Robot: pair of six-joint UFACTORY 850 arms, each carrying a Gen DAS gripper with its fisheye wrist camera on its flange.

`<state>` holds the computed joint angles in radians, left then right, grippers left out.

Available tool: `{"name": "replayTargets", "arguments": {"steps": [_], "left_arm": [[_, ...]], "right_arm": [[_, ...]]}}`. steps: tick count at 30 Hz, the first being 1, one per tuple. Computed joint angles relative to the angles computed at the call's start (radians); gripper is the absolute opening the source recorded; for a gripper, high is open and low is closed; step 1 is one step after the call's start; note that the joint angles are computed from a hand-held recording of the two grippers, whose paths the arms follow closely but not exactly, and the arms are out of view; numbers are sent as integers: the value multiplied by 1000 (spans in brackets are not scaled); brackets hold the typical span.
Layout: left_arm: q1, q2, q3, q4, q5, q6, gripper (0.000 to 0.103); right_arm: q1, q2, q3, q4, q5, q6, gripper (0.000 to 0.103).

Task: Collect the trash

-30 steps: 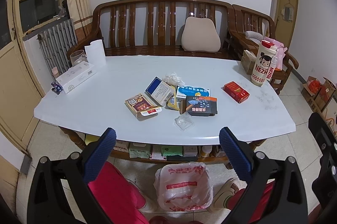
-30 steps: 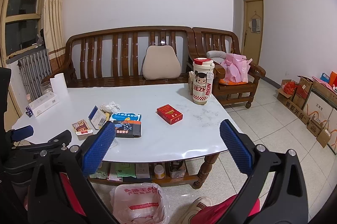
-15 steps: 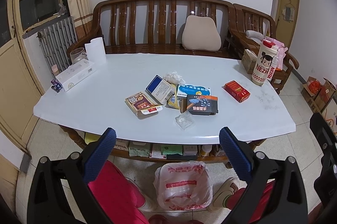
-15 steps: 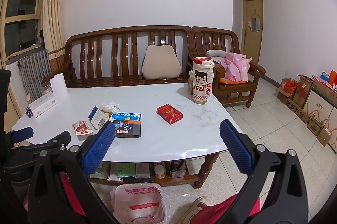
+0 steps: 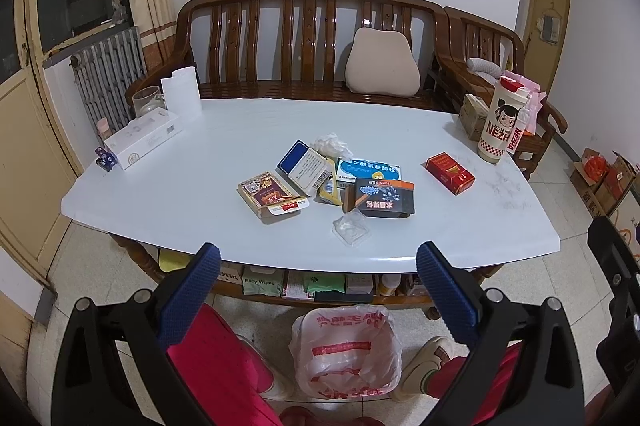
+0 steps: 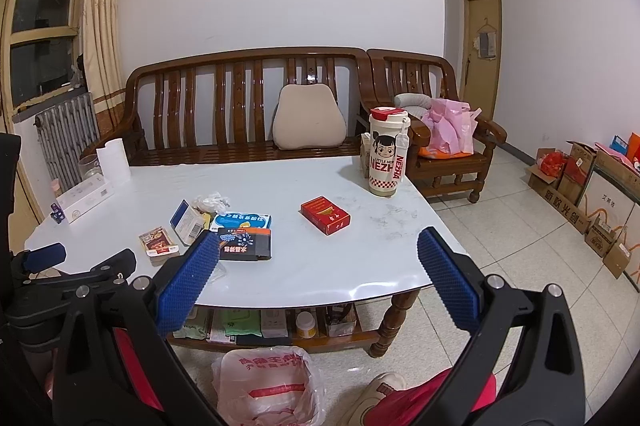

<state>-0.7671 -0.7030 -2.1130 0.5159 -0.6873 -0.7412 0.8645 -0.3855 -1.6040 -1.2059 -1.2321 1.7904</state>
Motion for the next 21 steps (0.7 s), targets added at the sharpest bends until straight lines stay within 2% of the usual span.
{"name": "replayTargets", "arguments": {"steps": [21], "left_arm": [[0,1,2,25,-11,-23,96]], "right_arm": [[3,0,1,-3,6,12,97]]}}
